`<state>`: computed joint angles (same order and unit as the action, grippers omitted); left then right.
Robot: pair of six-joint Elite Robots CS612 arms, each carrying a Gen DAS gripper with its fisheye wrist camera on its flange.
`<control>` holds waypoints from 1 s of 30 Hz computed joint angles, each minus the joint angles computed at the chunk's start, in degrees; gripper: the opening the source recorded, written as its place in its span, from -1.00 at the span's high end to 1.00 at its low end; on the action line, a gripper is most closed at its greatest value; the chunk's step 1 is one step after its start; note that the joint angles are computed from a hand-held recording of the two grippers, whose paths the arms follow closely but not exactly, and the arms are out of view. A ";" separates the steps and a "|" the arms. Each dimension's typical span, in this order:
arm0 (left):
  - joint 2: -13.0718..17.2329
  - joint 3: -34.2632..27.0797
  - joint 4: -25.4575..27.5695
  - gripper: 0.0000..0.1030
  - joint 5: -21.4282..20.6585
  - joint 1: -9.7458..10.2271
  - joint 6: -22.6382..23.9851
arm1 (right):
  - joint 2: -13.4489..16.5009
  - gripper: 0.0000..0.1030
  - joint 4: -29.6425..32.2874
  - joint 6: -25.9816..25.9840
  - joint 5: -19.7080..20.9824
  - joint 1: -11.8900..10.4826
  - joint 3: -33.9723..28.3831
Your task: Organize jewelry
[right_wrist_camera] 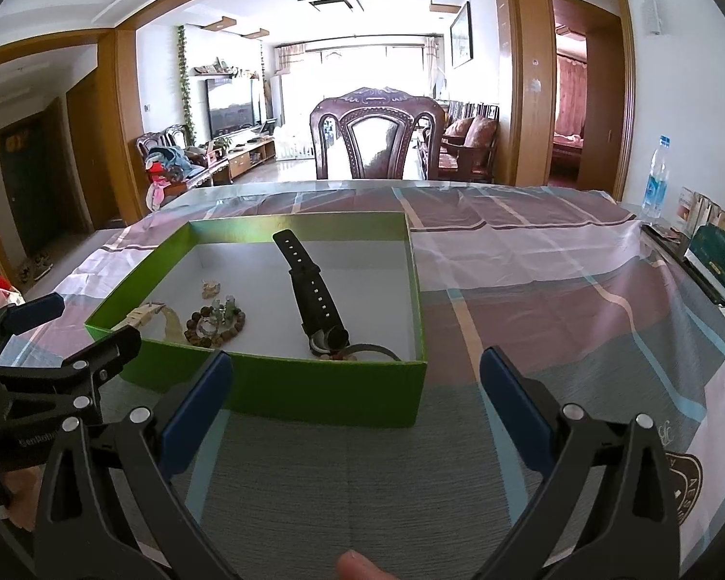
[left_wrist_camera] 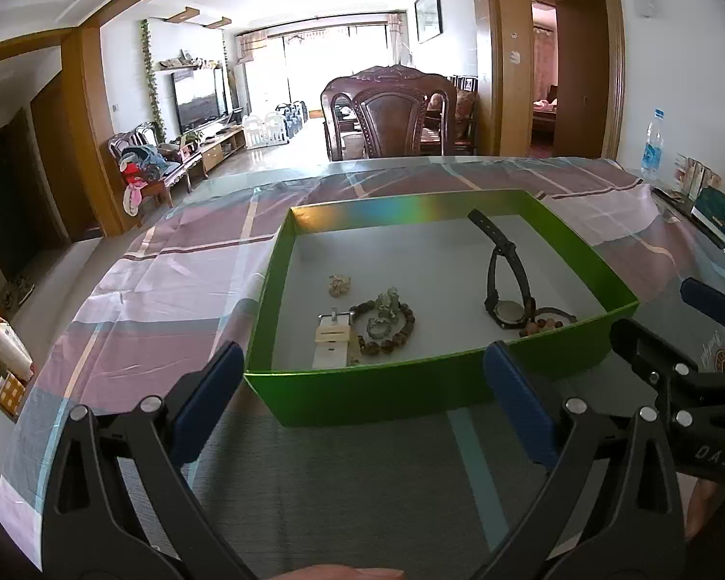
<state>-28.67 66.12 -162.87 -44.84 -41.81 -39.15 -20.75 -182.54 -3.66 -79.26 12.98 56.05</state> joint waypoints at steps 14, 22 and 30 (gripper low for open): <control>0.03 -0.08 0.08 -0.91 -0.02 -0.06 0.13 | 0.00 -0.94 0.05 -0.05 0.03 0.02 0.01; -0.05 0.00 0.09 -0.91 -0.22 -0.08 0.09 | 0.00 -0.94 0.17 -0.20 -0.05 0.03 -0.03; -0.11 0.15 0.03 -0.91 0.03 -0.14 0.62 | 0.01 -0.94 0.16 -0.16 -0.01 0.02 -0.04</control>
